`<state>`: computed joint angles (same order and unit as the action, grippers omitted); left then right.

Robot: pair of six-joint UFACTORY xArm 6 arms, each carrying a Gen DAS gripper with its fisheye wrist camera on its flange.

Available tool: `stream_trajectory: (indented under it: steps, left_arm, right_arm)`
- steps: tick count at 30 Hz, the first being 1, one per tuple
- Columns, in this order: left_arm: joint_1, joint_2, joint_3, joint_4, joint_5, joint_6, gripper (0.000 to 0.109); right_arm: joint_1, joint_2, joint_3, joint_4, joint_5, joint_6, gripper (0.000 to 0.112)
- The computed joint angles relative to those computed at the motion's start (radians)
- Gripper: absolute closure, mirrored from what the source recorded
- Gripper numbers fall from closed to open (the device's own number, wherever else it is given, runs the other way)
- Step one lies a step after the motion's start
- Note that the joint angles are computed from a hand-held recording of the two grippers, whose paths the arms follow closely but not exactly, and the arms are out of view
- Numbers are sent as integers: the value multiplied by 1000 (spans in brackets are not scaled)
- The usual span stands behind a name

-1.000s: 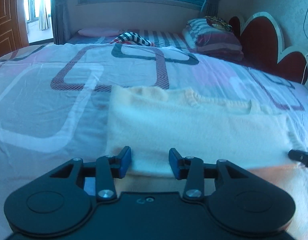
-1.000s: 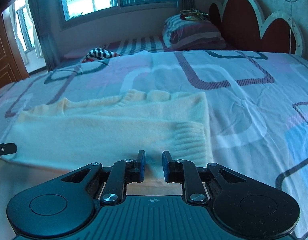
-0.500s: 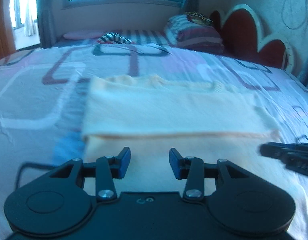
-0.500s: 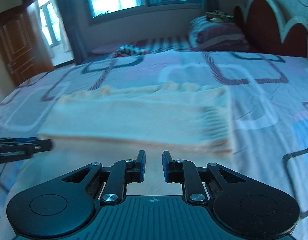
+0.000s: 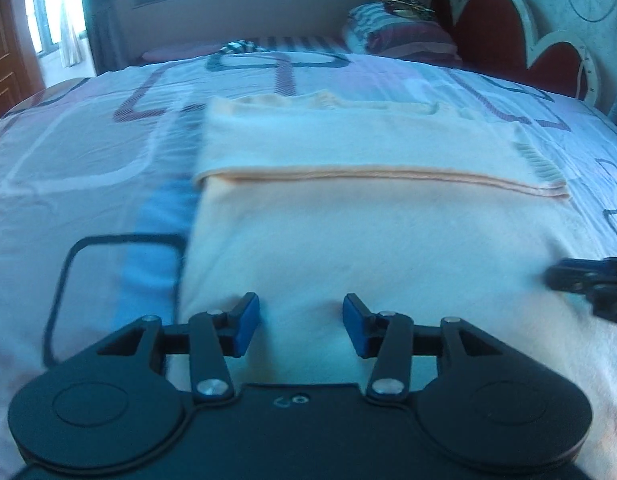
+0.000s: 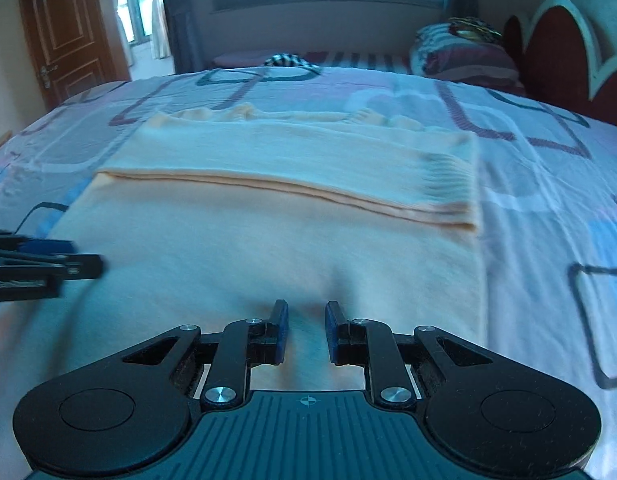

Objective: Fold small clothes
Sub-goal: 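Move both open grippers along the folded sweater to its hem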

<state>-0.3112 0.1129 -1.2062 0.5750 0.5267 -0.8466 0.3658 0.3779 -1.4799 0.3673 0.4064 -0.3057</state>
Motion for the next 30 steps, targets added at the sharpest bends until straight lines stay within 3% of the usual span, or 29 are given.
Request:
stream_trajectory:
  steps: [6, 11, 16, 25, 28, 30]
  left_arm:
    - [-14, -108, 89, -11, 37, -20, 61]
    - [-55, -178, 167, -109, -19, 43, 56]
    - [-97, -242, 271, -148, -71, 125, 54]
    - [-85, -447, 471, -80, -62, 81, 51]
    - [-90, -485, 494, -67, -39, 76, 51]
    - [-94, -506, 504, -62, -23, 63, 49]
  right_arm:
    - [-18, -113, 124, 11, -24, 30, 94]
    - [36, -244, 267, 57, -55, -10, 94]
    - [115, -347, 397, -31, -78, 100, 94]
    - [93, -485, 565, -552, -82, 596, 94]
    - [72, -543, 615, -622, -60, 679, 92]
    - [66, -578, 639, -675, -43, 731, 84]
